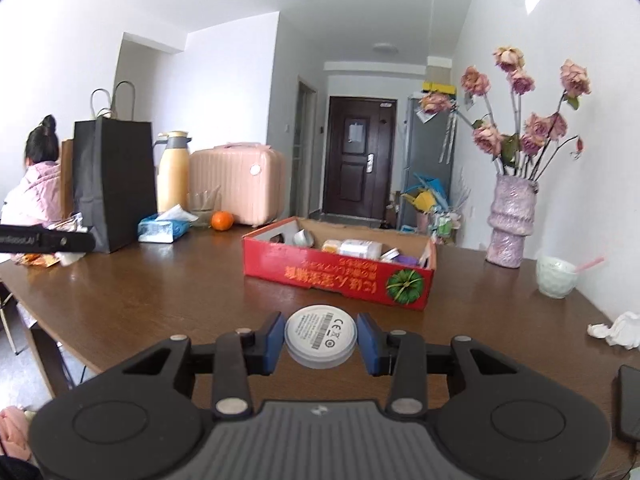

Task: Organize rigid objects
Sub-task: 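Lift and carry the white cap with the left gripper while the right gripper carries the lid to the box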

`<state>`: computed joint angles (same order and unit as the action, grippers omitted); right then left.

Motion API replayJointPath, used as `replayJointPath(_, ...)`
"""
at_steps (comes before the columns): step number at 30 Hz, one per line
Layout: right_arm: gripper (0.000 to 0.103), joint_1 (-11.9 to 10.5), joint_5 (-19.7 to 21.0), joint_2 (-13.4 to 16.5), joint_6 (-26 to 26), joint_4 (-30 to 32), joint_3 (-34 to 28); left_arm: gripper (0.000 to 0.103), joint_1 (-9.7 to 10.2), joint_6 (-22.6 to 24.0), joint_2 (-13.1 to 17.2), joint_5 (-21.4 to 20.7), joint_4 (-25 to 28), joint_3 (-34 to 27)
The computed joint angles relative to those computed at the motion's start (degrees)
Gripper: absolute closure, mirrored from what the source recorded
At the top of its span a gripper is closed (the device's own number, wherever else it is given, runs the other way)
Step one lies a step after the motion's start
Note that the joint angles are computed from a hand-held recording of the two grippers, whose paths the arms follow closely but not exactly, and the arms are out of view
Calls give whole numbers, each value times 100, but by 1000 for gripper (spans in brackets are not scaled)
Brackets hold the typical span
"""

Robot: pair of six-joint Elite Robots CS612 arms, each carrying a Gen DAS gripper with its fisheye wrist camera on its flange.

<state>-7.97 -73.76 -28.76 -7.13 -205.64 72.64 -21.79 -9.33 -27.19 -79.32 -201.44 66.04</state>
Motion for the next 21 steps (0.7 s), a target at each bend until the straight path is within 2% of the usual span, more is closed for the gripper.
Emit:
replayJointPath(6,64,15,-175,76,252,-80,-188,62,47,82,100,-101,51,-224)
replayJointPath(12,64,60,-239,279,376,-20,-665,62,120,207,360,-281,259,-839)
replayJointPath(17,64,86,-324,499,523,160,-1255,62,190,362,697,-471,639,-1653)
replayJointPath(21,64,108,-396,750,572,448,-1888,62,230,608,1155,-443,1102,-2661)
